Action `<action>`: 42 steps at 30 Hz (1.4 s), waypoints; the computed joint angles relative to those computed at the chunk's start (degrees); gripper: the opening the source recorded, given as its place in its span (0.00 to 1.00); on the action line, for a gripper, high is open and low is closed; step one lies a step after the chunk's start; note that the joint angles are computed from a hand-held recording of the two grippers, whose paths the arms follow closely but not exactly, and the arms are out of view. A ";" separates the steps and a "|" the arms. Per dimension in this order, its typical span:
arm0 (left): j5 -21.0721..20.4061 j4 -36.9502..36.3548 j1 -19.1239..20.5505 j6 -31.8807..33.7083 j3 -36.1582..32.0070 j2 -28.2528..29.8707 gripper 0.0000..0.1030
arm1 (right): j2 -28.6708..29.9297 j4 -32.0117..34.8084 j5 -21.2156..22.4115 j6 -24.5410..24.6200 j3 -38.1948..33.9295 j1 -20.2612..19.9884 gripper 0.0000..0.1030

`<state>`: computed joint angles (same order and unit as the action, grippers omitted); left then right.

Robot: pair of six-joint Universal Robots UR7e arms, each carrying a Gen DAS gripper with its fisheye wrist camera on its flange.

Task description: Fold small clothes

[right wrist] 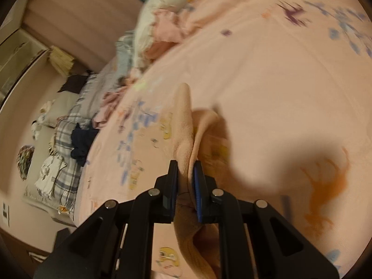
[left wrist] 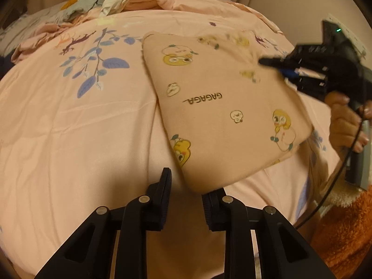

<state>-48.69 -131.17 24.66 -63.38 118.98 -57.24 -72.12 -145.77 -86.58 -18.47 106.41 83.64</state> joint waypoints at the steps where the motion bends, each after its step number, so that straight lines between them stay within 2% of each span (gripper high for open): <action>1: -0.12 -0.18 -0.13 -0.21 0.38 -0.26 0.26 | 0.25 0.25 -1.82 0.59 -0.04 -0.30 0.14; 4: -1.33 -1.86 0.47 -0.57 1.63 -1.71 0.25 | 0.35 0.11 -3.95 1.86 0.51 -0.66 0.15; 7: -2.23 -0.26 0.10 -1.99 2.16 -4.23 0.24 | -0.18 -0.99 -8.54 2.94 0.72 1.38 0.16; 11: 1.29 3.46 -2.26 -3.23 2.73 -6.43 0.18 | -1.98 -7.80 -16.49 -2.33 3.03 6.16 0.19; 13: 4.87 6.29 -3.62 -3.02 1.70 -6.02 0.18 | -3.33 -8.41 -15.67 -4.38 4.13 6.90 0.19; 14: 5.94 5.29 -3.50 -2.30 1.93 -6.07 0.18 | -4.17 -7.55 -13.96 -4.93 4.49 6.83 0.19; 16: 7.32 -0.02 -3.02 0.03 2.15 -5.79 0.18 | -5.01 -6.10 -11.74 -5.28 5.00 6.98 0.19; 18: 8.31 -8.43 -0.67 6.44 1.67 -4.20 0.18 | -5.33 -5.59 -11.16 -6.97 5.91 7.24 0.19; 21: 11.86 -6.34 1.12 7.20 -1.25 -0.06 0.18 | -4.44 -6.54 -14.41 -8.00 7.45 7.83 0.18; 24: 11.91 -7.31 3.00 9.46 -2.70 2.56 0.18 | -3.66 -5.36 -16.39 -7.34 8.20 6.97 0.18; 26: 13.69 -6.00 3.34 8.83 -3.51 4.55 0.18 | -3.22 -5.64 -18.35 -7.05 8.84 6.00 0.12; 29: 14.01 -0.12 3.44 6.70 -4.94 5.84 0.18 | -3.44 -8.29 -19.42 -8.33 10.88 4.79 0.11; 33: 14.90 3.26 2.31 4.11 -4.37 5.84 0.18 | -4.10 -13.25 -19.94 -10.76 13.90 4.28 0.11; 37: 15.12 3.21 1.71 3.84 -2.91 5.37 0.18 | -4.19 -18.08 -21.39 -12.14 16.57 4.56 0.12; 42: 12.54 0.88 1.81 2.67 -1.30 3.44 0.18 | -5.30 -18.51 -21.05 -12.62 18.02 4.05 0.12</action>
